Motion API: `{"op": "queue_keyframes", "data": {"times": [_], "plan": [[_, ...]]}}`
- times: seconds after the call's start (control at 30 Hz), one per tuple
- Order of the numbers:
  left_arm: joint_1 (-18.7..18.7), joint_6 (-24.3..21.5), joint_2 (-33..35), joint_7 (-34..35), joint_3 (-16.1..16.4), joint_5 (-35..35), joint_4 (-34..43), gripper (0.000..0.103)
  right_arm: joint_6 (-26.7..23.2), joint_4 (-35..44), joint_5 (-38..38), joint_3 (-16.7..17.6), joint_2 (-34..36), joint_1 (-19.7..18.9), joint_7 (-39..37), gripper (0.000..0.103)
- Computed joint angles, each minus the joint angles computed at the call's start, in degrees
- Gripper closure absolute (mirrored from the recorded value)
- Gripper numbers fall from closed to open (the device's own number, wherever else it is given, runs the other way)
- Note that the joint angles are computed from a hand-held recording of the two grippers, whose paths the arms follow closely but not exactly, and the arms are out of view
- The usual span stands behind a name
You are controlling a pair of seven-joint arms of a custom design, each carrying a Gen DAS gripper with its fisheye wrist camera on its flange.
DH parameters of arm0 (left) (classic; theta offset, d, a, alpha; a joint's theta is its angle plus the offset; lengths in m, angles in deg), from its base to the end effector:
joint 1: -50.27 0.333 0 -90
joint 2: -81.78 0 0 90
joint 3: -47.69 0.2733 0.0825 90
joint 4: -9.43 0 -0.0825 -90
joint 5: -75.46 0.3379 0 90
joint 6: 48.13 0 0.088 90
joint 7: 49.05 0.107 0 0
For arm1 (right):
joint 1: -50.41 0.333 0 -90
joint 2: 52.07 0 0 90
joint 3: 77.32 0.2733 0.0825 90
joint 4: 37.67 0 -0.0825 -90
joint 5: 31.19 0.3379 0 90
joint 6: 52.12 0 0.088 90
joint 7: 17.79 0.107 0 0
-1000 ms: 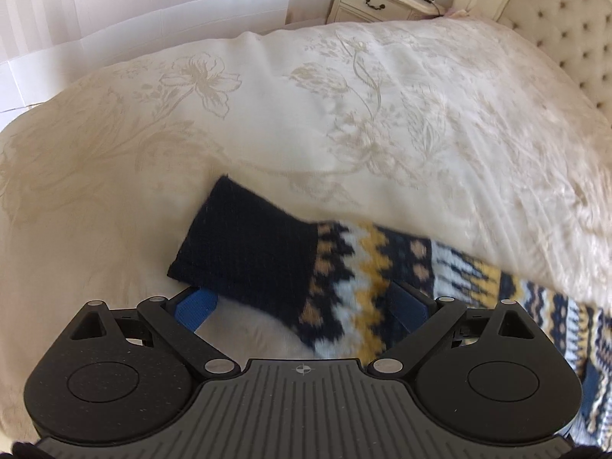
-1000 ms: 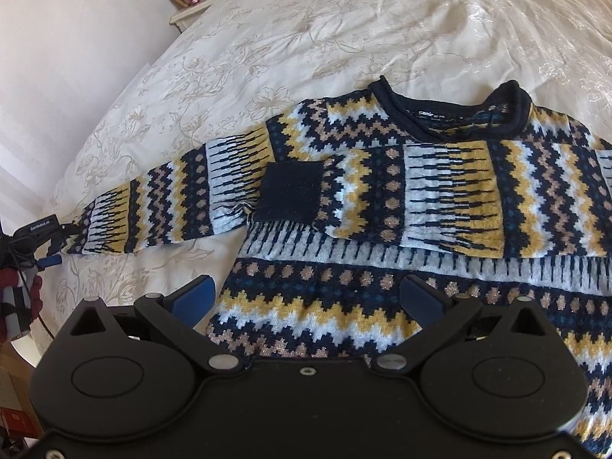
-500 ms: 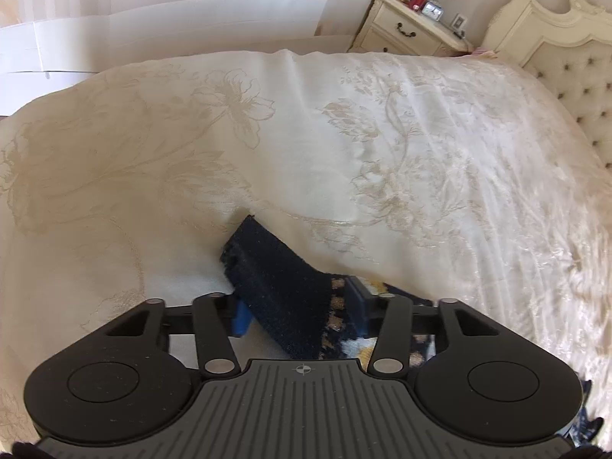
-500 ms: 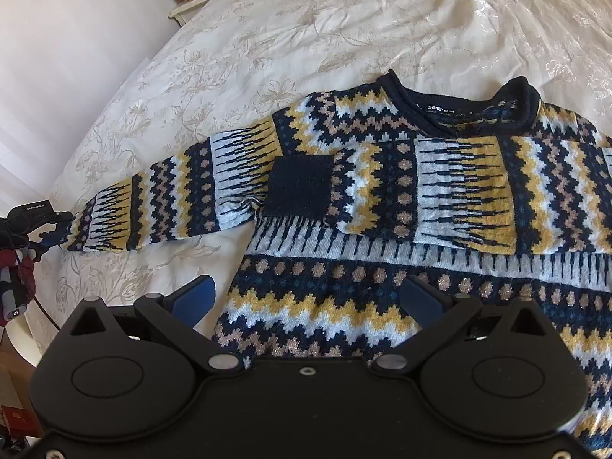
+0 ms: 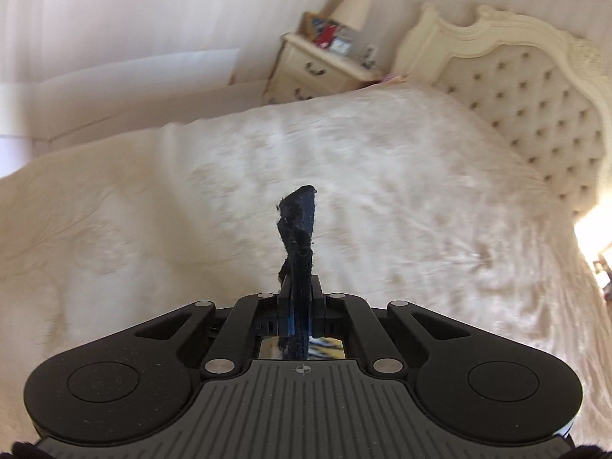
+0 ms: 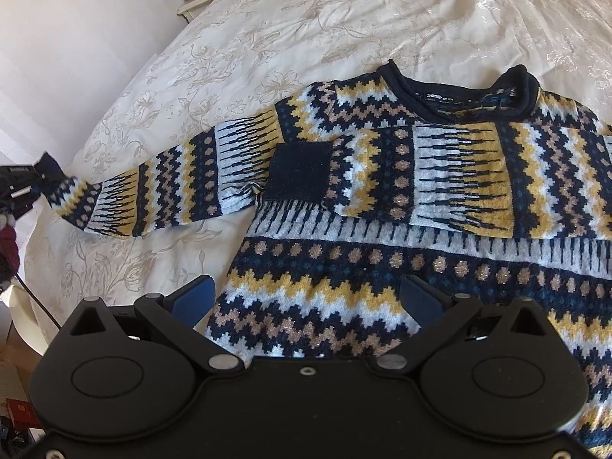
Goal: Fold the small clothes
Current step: 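Lift the held sleeve and lay it across the sweater body, releasing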
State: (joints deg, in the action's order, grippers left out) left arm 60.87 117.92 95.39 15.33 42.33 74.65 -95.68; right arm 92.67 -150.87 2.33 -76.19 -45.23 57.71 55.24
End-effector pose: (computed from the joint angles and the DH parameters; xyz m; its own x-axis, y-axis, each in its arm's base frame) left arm 0.6155 0.0622 0.4819 0.3810 -0.8562 0.3490 -0.5617 -0.5141 -0.6482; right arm 0.5668 0.0780 0.4350 0.1170 -0.9210 -0.3716 -0.9024 0.0577 -0.4270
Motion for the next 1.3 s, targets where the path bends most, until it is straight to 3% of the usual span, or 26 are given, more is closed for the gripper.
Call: {"op": "queue_keyframes", "data": {"times": [0.27, 0.63, 0.87, 1.07, 1.13, 1.23, 1.3], "plan": [[-6.11, 1.87, 1.38, 0.51, -3.42, 2.45, 6.47, 0.098, -2.00, -3.55, 6.68, -2.02, -3.54, -3.27, -7.75, 0.001], [-15.66, 0.64, 16.83, 2.42, -9.68, 3.43, 25.45, 0.098, -6.02, -4.97, 13.15, -5.88, -5.12, -8.70, -16.27, 0.001], [-22.53, -3.11, 28.35, 0.97, -10.75, 3.70, 37.11, 0.098, -8.59, -4.39, 13.85, -7.46, -4.49, -12.11, -19.21, 0.001], [-27.37, -11.32, 37.02, 1.02, -10.02, 4.27, 48.65, 0.098, -10.14, -4.34, 13.35, -8.23, -4.33, -14.25, -20.19, 0.001], [-28.61, -12.99, 37.14, 1.09, -9.73, 4.46, 48.90, 0.097, -10.36, -4.40, 13.14, -8.38, -4.35, -14.72, -20.25, 0.001], [-29.02, -15.79, 38.60, 3.52, -10.93, 3.42, 51.74, 0.089, -10.42, -4.40, 13.02, -8.41, -4.06, -15.13, -20.13, 0.001], [-29.58, -15.37, 37.59, 4.97, -11.38, 2.97, 50.42, 0.076, -10.22, -4.29, 12.88, -8.32, -3.78, -15.24, -19.88, 0.001]]}}
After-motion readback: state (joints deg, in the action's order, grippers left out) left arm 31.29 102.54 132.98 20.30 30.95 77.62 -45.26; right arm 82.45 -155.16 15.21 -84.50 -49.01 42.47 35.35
